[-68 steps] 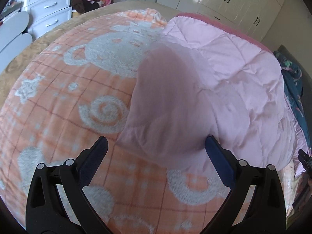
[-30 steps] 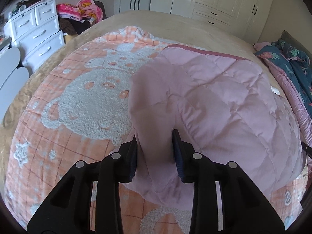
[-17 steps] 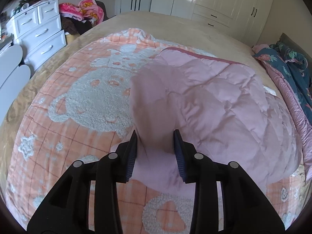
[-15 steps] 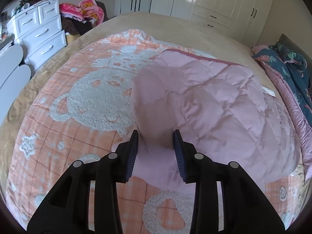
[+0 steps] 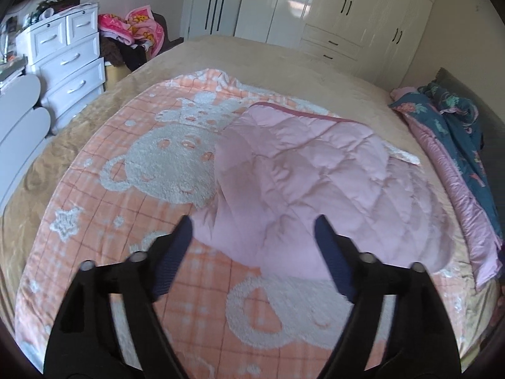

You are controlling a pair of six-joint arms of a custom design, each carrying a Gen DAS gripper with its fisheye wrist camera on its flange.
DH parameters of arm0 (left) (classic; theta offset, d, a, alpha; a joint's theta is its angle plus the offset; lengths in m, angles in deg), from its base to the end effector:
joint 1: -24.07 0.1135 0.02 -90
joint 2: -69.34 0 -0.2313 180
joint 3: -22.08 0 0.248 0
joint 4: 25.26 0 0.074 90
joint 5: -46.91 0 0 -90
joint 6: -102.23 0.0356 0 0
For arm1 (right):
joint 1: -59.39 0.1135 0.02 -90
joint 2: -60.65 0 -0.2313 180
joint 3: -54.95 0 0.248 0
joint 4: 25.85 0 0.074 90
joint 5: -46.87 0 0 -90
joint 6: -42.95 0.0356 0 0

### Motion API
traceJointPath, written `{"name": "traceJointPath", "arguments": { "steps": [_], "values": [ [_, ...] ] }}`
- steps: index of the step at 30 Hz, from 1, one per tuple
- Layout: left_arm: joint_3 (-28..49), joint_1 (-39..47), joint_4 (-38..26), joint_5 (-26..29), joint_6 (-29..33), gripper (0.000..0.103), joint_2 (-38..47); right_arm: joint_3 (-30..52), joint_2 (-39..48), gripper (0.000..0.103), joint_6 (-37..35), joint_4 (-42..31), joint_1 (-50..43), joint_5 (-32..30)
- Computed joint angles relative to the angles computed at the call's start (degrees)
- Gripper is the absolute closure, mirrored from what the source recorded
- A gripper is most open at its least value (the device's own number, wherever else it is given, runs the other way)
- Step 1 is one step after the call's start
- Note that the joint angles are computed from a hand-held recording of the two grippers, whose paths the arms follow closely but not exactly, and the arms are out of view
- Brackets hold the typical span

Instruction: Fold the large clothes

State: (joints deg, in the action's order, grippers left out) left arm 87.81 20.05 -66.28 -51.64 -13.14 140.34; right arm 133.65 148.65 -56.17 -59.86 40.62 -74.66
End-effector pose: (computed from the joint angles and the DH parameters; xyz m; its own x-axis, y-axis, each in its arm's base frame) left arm 0.2668 -0.0134 0.2305 -0.6373 -0.3800 -0.6704 -0.3389 0.9195 -0.1990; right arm 0.3209 -0.0894 0.2330 -0.6276 0.0706 -0.7753 -0.1879 0.9527 0.2388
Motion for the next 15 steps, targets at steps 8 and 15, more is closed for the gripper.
{"name": "traceJointPath", "arguments": {
  "steps": [8,15],
  "values": [
    [-3.44,-4.4,-6.01,-2.07,-1.94,0.009,-11.34,-2.85,-6.38,0.004,-1.68,-3.74,-0.8,-2.21],
    [-4.01,-10.01,-11.81,-6.29,-3.9,0.009,-17.74,-4.86,-12.2,0.004,-2.44,-5.98,-1.14,-3.22]
  ]
}}
